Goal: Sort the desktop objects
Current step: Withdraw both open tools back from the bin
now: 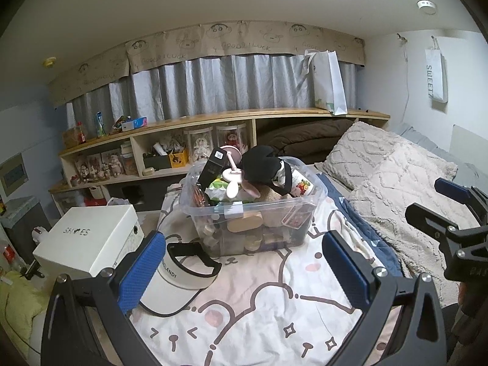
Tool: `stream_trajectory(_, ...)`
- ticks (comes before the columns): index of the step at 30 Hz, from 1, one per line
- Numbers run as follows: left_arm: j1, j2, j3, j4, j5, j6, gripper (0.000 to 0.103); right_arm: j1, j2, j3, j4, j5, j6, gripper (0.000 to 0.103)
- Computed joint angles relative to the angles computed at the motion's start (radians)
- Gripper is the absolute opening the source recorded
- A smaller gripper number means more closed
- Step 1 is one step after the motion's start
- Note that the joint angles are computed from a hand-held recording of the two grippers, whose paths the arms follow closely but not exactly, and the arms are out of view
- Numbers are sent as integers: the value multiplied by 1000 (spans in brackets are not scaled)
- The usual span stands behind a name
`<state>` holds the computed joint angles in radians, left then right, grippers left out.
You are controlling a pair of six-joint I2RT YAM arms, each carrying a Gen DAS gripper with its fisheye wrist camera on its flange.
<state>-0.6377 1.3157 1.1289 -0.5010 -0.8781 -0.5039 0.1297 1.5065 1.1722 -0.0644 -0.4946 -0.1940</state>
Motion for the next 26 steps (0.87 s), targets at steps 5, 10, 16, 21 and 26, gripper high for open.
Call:
stream_trajectory(5, 1, -5, -11, 2, 2, -8, 103, 1, -2, -6, 3, 2, -1, 103)
stream_trajectory(10, 3, -13, -24, 8, 0, -17, 103, 1, -2, -5, 3, 2, -3, 103)
stream_trajectory(16, 6, -11, -26, 5, -1, -19, 103, 1, -1, -4, 1, 1, 0, 103)
stream_trajectory(21, 7, -8, -28, 3, -3, -24, 103, 2, -6, -23, 13, 2, -8, 103)
stream_trajectory(26, 13, -16, -40, 4, 7, -28, 103, -3, -10, -41, 19, 0, -15, 103)
